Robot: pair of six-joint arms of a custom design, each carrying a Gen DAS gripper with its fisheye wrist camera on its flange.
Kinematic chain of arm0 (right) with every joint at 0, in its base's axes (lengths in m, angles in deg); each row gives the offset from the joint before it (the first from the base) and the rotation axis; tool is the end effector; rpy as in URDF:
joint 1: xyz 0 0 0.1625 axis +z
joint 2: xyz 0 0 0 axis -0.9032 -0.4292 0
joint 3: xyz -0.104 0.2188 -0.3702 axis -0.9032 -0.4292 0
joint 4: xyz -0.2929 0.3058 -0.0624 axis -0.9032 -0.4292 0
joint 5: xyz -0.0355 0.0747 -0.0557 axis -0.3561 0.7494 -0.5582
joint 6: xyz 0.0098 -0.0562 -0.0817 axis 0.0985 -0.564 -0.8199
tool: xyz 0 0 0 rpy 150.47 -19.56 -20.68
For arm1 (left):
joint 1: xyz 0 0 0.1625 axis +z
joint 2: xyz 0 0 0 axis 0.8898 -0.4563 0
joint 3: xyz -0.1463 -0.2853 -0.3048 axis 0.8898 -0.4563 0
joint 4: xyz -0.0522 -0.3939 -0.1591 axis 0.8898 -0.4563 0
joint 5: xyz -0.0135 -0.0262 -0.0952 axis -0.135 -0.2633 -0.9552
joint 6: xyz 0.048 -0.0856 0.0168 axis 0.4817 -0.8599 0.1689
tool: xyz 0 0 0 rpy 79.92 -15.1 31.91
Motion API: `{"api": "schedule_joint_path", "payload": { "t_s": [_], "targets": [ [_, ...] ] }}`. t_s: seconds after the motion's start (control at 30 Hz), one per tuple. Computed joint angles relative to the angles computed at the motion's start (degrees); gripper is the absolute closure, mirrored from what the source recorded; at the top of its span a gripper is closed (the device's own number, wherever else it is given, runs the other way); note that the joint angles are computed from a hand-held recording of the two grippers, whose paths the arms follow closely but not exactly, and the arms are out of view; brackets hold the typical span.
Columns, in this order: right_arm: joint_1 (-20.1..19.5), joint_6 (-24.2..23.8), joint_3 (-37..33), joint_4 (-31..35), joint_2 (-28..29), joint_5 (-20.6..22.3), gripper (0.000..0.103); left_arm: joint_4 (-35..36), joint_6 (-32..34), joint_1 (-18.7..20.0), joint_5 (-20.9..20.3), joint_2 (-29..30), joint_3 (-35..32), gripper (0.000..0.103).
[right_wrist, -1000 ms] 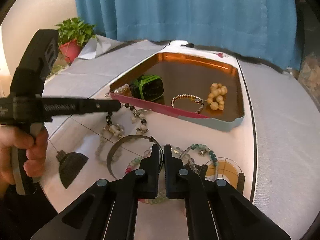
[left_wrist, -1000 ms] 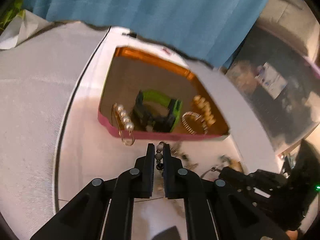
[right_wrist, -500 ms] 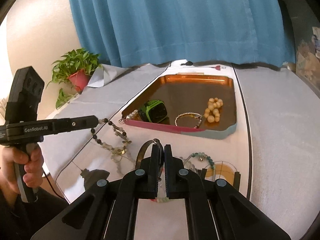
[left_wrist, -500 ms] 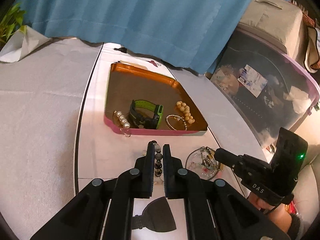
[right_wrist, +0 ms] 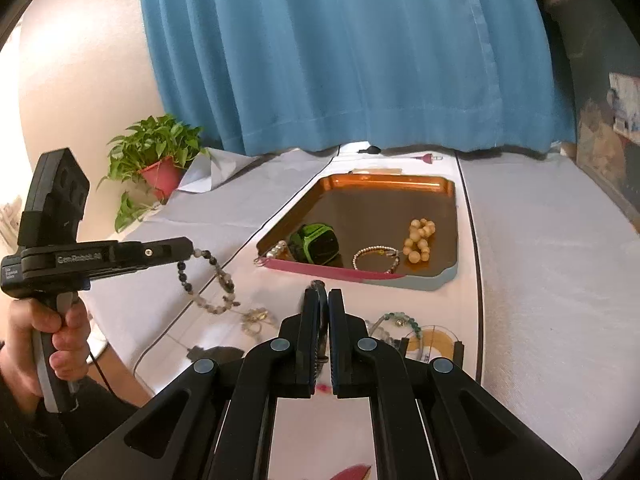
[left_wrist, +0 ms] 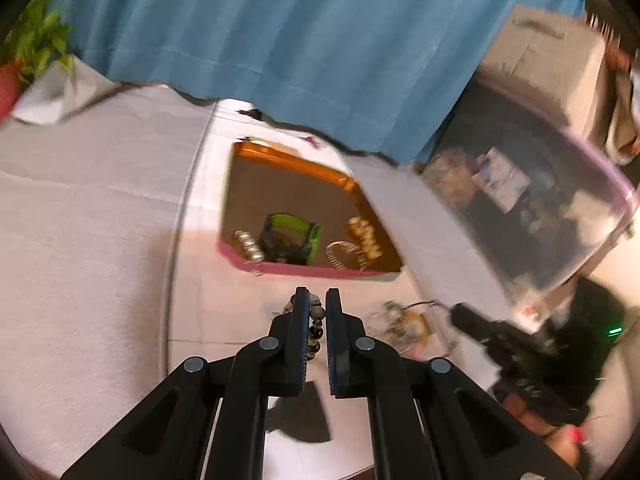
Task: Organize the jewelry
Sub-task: 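Carry the black-bead bracelet with the left tool while the right tool carries the bangle to the tray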
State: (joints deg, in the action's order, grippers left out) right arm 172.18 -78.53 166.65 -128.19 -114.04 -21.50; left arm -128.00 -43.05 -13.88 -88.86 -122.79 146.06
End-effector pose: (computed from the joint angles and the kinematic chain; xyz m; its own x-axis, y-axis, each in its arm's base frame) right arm 0.2795 -0.5125 0.1709 -0.7315 -0.4903 0.4738 -0.6817 0.5397 -0.4940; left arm -0.1776 -0.4961 0.2874 -0.9218 0.1400 -0.3614 0.3522 0.6917 -0.6304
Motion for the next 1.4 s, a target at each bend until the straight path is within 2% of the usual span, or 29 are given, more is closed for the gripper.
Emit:
{"api": "schedule_joint_path", "payload": {
  "t_s": [0.03, 0.13, 0.3, 0.5, 0.77, 0.83, 0.93, 1.1, 1.2, 1.27, 1.4],
  "targets": [
    [0.84, 0.15, 0.02, -0.21, 0.11, -1.23, 0.098, 1.09, -0.53, -1.05, 2.28, -0.13, 0.32, 0.098],
    [2.92, 0.29, 0.04, -0.99, 0.69, -4.38, 0.098, 3.11, -2.62, -2.97, 5.01, -0.71, 1.31, 0.098],
    [5.39, 0.27, 0.75, -2.94, 0.72, -7.06, 0.098, 4.17, -4.63, -4.84, 5.63, -2.07, 2.68, 0.098],
    [6.56, 3.03, 1.92, -2.81, -0.71, -7.13, 0.098, 5.45, -5.98, -8.03, 7.94, -4.57, 4.23, 0.098],
    [9.60, 3.71, 1.54, -2.87, -2.42, -7.17, 0.098, 5.62, -6.04, -10.50, 7.72, -6.50, 3.77, 0.098],
    [10.35, 3.36, 1.00, -3.01, -2.54, -7.49, 0.098, 5.05, -4.80, -10.71, 6.55, -6.45, 3.06, 0.098],
    [11.28, 2.14, -0.06, -3.62, -1.89, -8.69, 0.098, 3.17, -3.37, -9.37, 0.02, -6.42, 1.83, 0.098],
    [11.52, 3.41, -1.67, -3.20, -1.71, -10.74, 0.098, 3.32, -1.46, -7.93, -3.67, -3.04, -1.92, 0.098],
    [11.37, 1.50, -1.54, -5.38, -2.31, -12.06, 0.098, 3.17, -0.13, -6.91, -5.64, -0.22, -4.44, 0.098],
    [10.89, 1.54, -1.68, -6.38, -2.58, -12.19, 0.098, 3.52, 0.83, -6.37, -6.35, 1.55, -6.19, 0.098],
    [9.47, 1.53, -2.80, -6.53, -2.83, -11.84, 0.098, 2.25, 1.36, -4.60, -10.65, 3.86, -8.85, 0.098]
  ]
}}
